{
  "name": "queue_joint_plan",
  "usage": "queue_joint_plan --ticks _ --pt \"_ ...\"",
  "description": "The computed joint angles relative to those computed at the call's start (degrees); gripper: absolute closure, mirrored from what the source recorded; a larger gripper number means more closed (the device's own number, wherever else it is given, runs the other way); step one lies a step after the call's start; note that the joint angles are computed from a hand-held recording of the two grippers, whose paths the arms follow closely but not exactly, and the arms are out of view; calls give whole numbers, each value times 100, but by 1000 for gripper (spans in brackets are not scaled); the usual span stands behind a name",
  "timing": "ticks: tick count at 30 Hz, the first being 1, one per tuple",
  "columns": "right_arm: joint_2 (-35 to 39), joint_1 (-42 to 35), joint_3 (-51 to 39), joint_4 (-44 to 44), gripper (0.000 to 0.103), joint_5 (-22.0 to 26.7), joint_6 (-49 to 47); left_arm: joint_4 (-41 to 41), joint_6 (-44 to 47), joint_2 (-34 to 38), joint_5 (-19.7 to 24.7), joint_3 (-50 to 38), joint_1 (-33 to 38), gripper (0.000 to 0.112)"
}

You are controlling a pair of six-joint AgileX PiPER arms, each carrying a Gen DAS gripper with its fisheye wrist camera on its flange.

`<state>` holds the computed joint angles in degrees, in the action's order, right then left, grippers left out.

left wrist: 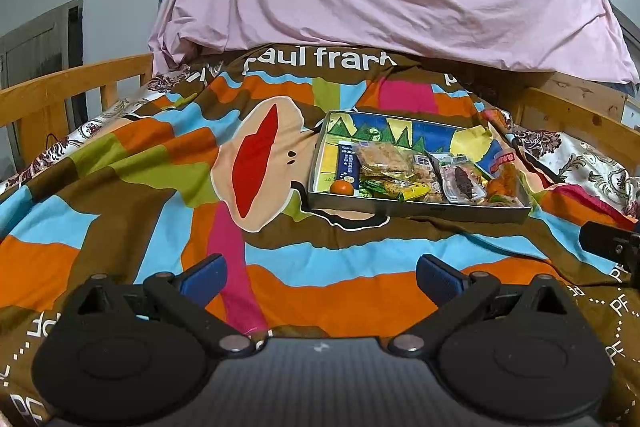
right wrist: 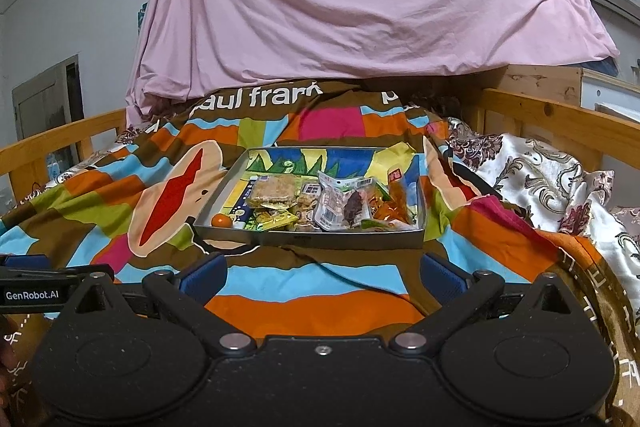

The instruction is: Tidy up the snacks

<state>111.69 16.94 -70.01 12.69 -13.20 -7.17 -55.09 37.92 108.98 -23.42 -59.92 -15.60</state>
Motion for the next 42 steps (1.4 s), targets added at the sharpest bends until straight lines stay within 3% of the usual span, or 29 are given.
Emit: queue_joint_plan --ticks 42 --pt "37 -1 -42 7 1 43 -15 13 -34 0 33 24 29 10"
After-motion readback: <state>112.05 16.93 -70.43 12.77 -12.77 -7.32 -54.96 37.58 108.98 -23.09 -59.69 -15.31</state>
